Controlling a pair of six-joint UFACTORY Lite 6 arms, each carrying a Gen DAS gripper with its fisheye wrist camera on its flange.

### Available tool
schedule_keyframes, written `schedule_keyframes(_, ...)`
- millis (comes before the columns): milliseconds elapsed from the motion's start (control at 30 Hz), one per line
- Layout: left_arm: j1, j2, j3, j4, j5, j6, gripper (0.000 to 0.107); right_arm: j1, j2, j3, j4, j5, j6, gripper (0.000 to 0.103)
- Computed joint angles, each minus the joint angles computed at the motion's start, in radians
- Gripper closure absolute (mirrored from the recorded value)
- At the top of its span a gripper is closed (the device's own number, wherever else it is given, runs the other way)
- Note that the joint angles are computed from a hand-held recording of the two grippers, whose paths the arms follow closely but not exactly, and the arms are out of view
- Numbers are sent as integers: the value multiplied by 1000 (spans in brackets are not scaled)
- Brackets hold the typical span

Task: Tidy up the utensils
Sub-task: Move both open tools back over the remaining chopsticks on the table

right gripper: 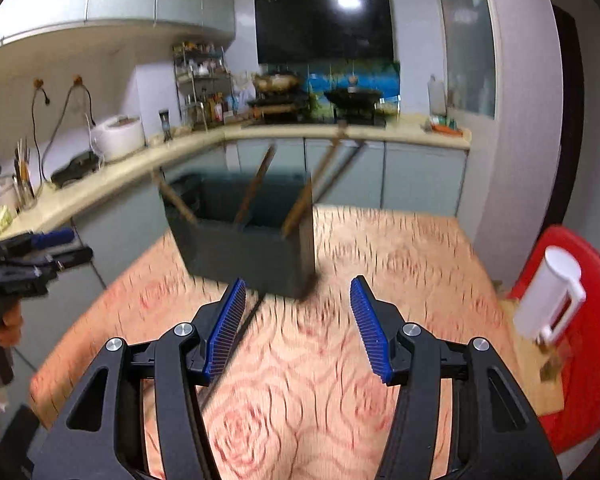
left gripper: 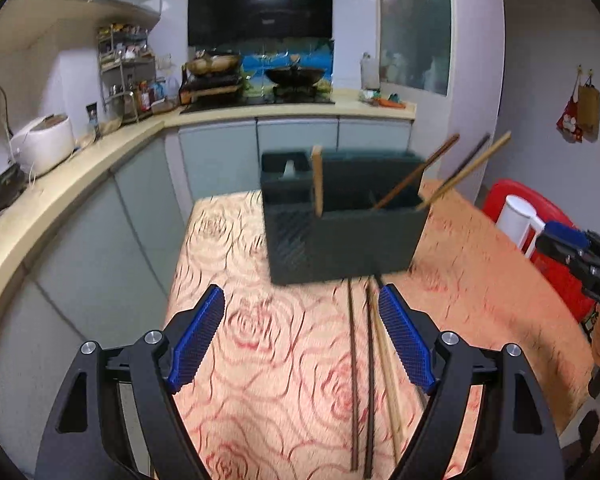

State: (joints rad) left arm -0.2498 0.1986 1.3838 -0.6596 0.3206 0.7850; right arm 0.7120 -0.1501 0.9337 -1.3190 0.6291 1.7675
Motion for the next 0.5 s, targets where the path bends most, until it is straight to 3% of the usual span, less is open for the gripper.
schedule_keyframes(200, 4, -89, -261, -249, -124, 293, 30, 79, 18, -157, -64, -7, 227, 50)
schedule_keyframes(500, -22, -150, -465, -957, -211, 1021, 30, 211, 110, -188, -104, 46, 352, 50)
